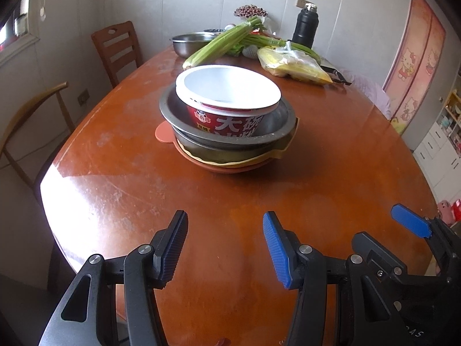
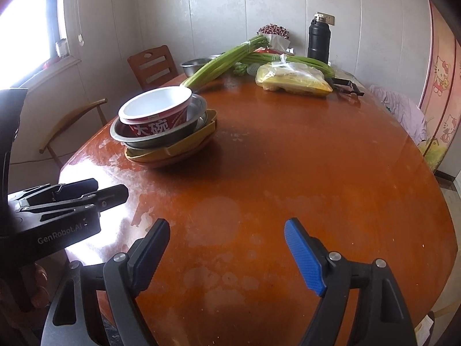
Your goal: Organize plates and bowls
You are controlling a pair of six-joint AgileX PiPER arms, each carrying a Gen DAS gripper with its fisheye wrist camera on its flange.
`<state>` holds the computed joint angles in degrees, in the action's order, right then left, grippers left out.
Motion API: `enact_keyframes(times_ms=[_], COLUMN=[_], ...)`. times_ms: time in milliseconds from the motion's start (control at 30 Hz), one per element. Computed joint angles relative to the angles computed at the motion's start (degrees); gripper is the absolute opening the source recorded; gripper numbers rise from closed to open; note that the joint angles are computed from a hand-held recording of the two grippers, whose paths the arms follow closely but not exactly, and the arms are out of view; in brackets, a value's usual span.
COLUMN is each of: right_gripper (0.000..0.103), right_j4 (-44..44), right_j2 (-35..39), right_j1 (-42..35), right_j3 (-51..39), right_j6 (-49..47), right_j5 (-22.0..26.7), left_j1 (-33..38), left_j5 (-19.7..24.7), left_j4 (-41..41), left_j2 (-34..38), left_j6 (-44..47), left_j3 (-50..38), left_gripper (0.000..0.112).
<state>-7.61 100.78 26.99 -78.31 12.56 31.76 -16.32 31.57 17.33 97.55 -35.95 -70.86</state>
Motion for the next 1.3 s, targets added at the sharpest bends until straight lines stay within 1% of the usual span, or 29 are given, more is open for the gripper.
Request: enact_keyframes(times_ms=[233, 333, 567, 833, 900, 967, 1067, 1300], right_gripper=[0.082, 0.082, 0.082, 0.082, 0.082, 0.082, 0.082, 0.082], right_j4=[1.05, 1.51, 1.34, 3.19, 3.22, 3.87, 2.82, 2.83], right_j2=[0.48, 0.6, 0.14, 0.46, 0.65, 0.93, 0.87, 0.12], right_j1=[-0.37, -0.63, -0.49, -1.03, -1.05, -1.03, -0.9, -1.63], right_j3=[0.03, -0.15, 0.42, 0.37, 0.3, 0.22, 0.57, 1.45], right_j6=[-0.65, -0.86, -0.8, -2.49, -2.51, -3.5, -2.48, -1.57], right_j5=[0.09, 0.21, -0.26, -0.34, -0.33, -0.32, -0.95, -1.75], left_j1=[0.22, 0.58, -0.54, -1.08, -1.45, -1.7, -2.42, -2.64], left_j5=[0.61, 0.45, 0.98, 1.89, 2.4, 2.37, 2.04, 1.97], left_j4=[-0.37, -2.44, 0.91, 1.22, 2.68, 3.04, 4.67, 4.65], left_j2=[0.85, 0.71, 0.78, 1.34, 1.48, 1.38, 1.12, 1.18], left_j6=[0.29, 2.06, -1.06, -1.11, -2.42, -2.74, -4.03, -4.0], left_j3=[-0.47, -0.34, -0.44, -1.07, -1.25, -1.19, -0.78, -0.62], left_gripper=[0.056, 0.056, 0.056, 0.056, 0.056, 0.056, 0.056, 0.056])
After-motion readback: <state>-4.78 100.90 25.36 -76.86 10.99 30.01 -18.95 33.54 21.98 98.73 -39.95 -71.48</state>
